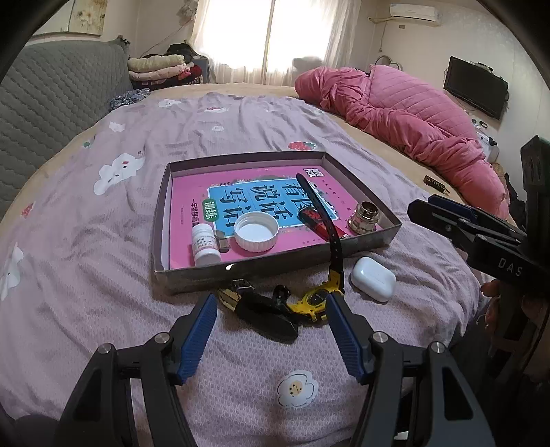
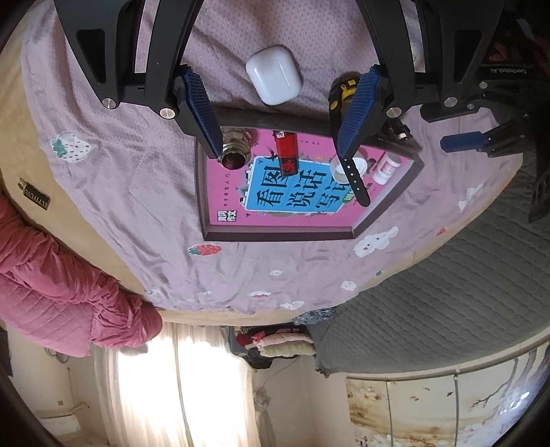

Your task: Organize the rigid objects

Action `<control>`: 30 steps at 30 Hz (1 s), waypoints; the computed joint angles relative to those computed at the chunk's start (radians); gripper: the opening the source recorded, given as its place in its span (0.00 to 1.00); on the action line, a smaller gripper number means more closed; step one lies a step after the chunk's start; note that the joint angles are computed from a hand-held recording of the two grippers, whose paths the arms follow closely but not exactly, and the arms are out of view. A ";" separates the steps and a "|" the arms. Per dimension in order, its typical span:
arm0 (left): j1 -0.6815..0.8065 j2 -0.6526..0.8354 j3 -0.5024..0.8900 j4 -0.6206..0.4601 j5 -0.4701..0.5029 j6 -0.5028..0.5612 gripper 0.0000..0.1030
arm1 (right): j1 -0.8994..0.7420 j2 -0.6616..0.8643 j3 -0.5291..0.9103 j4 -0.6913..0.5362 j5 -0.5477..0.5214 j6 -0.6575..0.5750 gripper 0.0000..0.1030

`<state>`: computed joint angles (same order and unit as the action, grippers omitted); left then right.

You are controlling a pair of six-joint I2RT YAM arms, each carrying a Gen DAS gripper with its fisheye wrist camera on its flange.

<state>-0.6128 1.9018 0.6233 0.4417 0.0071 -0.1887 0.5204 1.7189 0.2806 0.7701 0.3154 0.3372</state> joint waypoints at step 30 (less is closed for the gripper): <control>-0.042 0.044 0.014 -0.070 -0.029 -0.011 0.63 | 0.088 0.019 0.010 -0.045 -0.003 0.009 0.69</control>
<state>-0.6550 1.9456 0.6374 0.3715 -0.0221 -0.1999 0.6087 1.7384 0.2903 0.7256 0.3123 0.3464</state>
